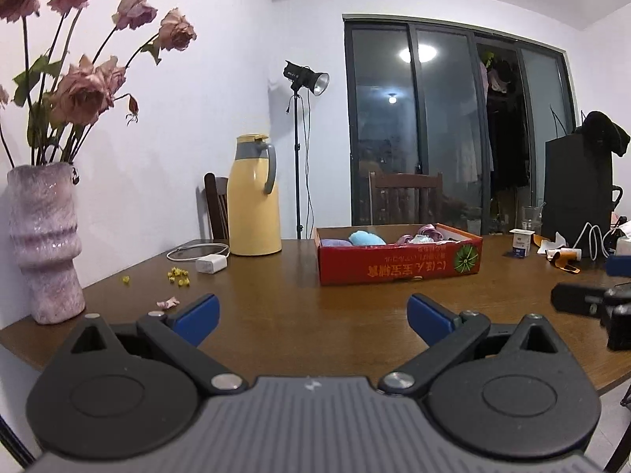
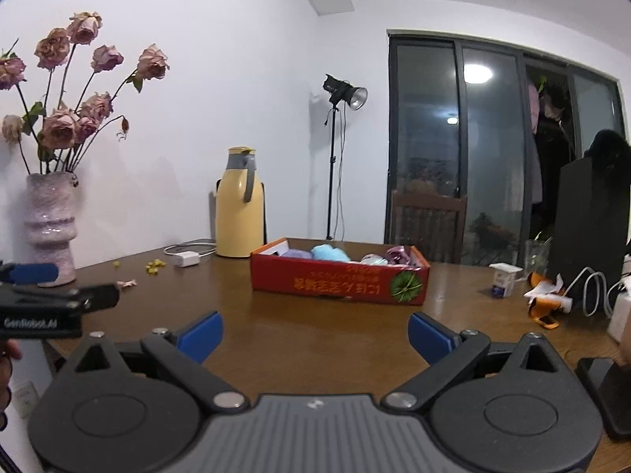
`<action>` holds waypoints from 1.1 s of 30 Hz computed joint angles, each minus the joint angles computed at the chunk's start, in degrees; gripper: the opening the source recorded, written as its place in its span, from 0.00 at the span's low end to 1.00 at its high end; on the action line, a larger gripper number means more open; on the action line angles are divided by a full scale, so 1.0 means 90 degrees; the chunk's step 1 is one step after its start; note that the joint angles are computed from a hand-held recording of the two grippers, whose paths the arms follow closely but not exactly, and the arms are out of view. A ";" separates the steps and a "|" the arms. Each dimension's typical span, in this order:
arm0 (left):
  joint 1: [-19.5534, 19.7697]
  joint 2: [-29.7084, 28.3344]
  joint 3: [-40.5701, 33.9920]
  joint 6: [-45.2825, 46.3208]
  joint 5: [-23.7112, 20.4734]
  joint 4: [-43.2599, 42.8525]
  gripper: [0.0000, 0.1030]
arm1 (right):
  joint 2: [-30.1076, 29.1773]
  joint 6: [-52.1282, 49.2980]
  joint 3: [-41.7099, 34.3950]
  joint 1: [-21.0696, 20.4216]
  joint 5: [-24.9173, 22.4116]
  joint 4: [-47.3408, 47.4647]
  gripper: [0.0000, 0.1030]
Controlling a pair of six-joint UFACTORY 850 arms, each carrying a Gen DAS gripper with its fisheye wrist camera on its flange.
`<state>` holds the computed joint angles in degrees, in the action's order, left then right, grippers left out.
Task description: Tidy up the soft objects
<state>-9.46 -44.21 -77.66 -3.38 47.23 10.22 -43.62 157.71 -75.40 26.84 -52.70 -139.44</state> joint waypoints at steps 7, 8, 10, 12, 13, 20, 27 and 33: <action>-0.0086 0.0054 0.0028 0.0087 -0.0069 0.0053 1.00 | 0.0035 0.0314 0.0039 -0.0068 -0.0017 0.0054 0.98; -0.0087 0.0051 0.0027 0.0075 -0.0075 0.0066 1.00 | 0.0036 0.0308 0.0046 -0.0069 -0.0032 0.0077 0.98; -0.0078 0.0046 0.0014 0.0001 -0.0117 0.0115 1.00 | 0.0033 0.0314 0.0051 -0.0070 -0.0051 0.0068 0.98; -0.0077 0.0051 0.0021 -0.0026 -0.0111 0.0133 1.00 | 0.0028 0.0250 0.0046 -0.0052 -0.0093 0.0103 0.98; -0.0079 0.0054 0.0028 -0.0015 -0.0091 0.0118 1.00 | 0.0024 0.0217 0.0038 -0.0044 -0.0115 0.0122 0.99; -0.0072 0.0046 0.0063 0.0028 0.0049 0.0141 1.00 | -0.0003 0.0015 -0.0019 -0.0016 -0.0119 0.0310 0.99; -0.0068 0.0044 0.0067 -0.0005 0.0050 0.0230 1.00 | 0.0011 0.0009 0.0006 -0.0017 -0.0187 0.0353 0.99; -0.0050 0.0038 0.0041 -0.0111 0.0013 0.0307 1.00 | 0.0030 0.0009 0.0034 -0.0015 -0.0243 0.0399 0.99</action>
